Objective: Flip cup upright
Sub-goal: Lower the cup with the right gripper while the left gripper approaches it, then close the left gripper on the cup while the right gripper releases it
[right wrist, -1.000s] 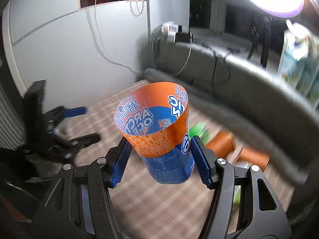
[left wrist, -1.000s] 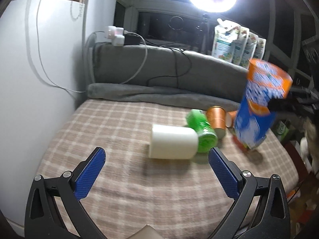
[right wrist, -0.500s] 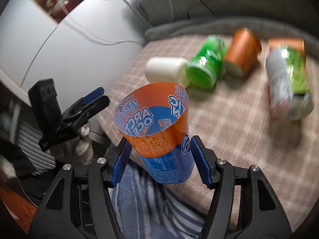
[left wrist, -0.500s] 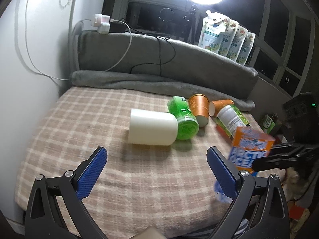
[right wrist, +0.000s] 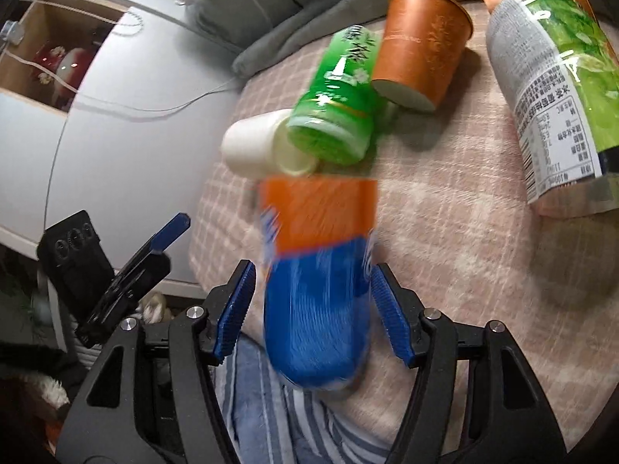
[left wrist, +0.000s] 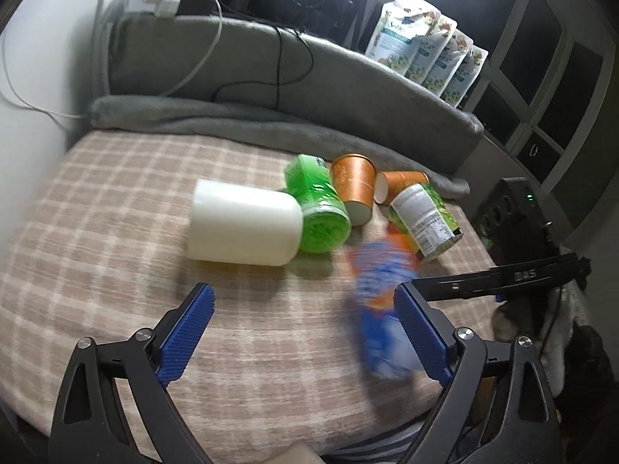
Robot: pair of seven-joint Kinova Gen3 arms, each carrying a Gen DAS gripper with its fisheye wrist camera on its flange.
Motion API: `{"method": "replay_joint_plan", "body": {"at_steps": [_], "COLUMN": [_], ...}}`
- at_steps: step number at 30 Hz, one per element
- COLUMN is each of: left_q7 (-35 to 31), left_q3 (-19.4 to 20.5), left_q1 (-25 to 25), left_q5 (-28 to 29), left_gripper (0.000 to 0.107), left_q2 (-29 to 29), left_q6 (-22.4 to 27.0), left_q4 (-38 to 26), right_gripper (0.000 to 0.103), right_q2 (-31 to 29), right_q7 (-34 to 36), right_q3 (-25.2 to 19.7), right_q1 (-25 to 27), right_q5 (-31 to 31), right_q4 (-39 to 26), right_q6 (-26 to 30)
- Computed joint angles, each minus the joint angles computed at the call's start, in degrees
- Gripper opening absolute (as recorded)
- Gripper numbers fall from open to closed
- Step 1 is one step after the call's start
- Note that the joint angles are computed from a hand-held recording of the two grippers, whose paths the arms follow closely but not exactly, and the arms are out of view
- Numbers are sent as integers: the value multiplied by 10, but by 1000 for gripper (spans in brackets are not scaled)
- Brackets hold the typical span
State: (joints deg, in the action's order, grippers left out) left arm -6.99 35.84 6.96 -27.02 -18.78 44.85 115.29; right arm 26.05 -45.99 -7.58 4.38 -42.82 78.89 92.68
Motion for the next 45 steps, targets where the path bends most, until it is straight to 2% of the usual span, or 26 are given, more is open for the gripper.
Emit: {"method": "replay_joint_plan", "body": {"at_steps": [3, 7, 10, 14, 16, 21, 27, 33, 37, 45], "left_q7": [-19, -74, -121, -158, -183, -210, -180, -169, -182, -245], "left_q3": [-32, -103, -148, -174, -193, -199, -178, -195, -212, -245], "left_q1": [17, 55, 72, 72, 80, 75, 63, 82, 96, 106], "left_q5": [23, 90, 150, 200, 231, 262, 228, 209, 217, 278], "left_gripper": [92, 91, 87, 86, 86, 85, 85, 85, 77, 75], "left_q2": [7, 14, 24, 38, 46, 74, 105, 133, 147, 169], "left_q6": [-30, -89, -127, -161, -179, -199, -187, -183, -177, -175], "left_q4": [6, 22, 32, 40, 43, 35, 11, -5, -14, -22], "right_gripper": [65, 68, 70, 78, 79, 84, 84, 84, 84, 84], "right_q2": [-5, -42, -86, -159, -194, -267, -276, -268, -267, -257], "right_q7": [4, 37, 78, 150, 184, 232, 241, 237, 240, 241], "right_q3": [-3, 3, 13, 42, 60, 110, 153, 157, 155, 152], "right_q1": [-5, 6, 21, 44, 50, 52, 61, 71, 73, 75], "right_q5": [-4, -14, -28, -58, -73, -100, -116, -122, -124, -126], "right_q4": [2, 33, 72, 142, 178, 252, 278, 277, 280, 286], "right_q6": [-12, -45, -78, -127, -153, -220, -237, -244, -247, -259]}}
